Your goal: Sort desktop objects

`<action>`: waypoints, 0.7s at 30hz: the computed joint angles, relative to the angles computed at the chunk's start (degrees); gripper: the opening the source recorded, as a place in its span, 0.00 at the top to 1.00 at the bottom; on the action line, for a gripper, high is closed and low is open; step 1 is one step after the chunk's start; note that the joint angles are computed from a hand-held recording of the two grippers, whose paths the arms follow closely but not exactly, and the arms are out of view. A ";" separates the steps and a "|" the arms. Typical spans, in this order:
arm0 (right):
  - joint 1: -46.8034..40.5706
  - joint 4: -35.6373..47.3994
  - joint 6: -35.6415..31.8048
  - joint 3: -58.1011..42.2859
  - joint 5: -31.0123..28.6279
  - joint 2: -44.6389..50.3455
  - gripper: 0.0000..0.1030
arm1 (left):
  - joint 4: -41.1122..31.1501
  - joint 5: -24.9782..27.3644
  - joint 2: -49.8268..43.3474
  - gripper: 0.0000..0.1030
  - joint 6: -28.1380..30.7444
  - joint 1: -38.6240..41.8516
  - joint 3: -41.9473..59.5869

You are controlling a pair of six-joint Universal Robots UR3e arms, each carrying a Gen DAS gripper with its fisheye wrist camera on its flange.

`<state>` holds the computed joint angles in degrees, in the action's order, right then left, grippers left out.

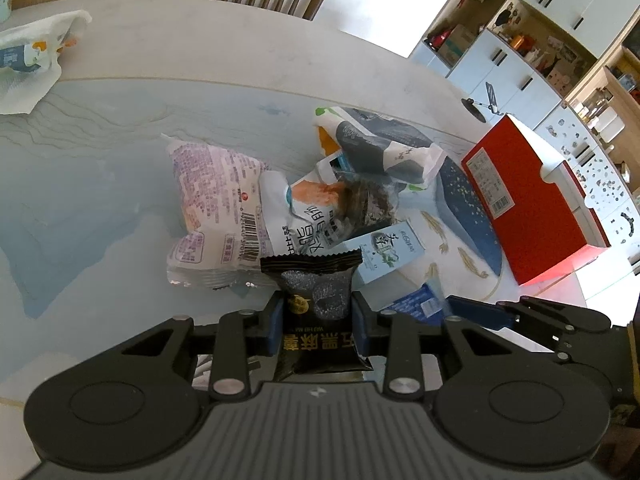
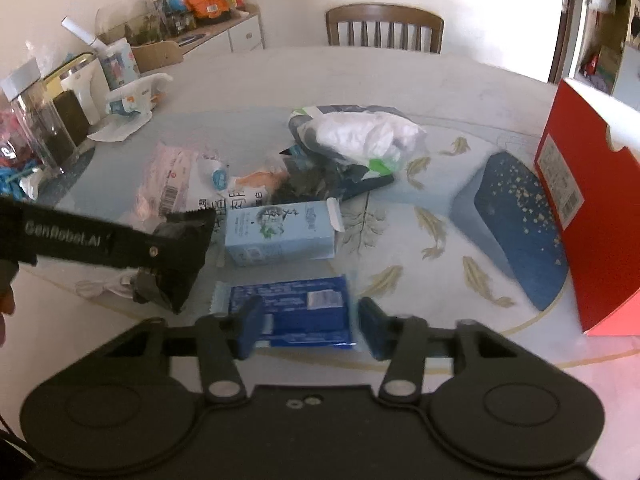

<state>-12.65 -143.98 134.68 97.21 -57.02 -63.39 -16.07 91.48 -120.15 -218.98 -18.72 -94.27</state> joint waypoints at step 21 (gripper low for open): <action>4.77 -3.91 0.14 0.95 -3.06 1.81 0.19 | 1.77 0.34 2.41 0.69 -0.91 0.81 -3.56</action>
<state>-7.88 -147.89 134.81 98.16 -60.08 -61.58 -14.29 91.82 -117.74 -219.89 -17.91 -97.83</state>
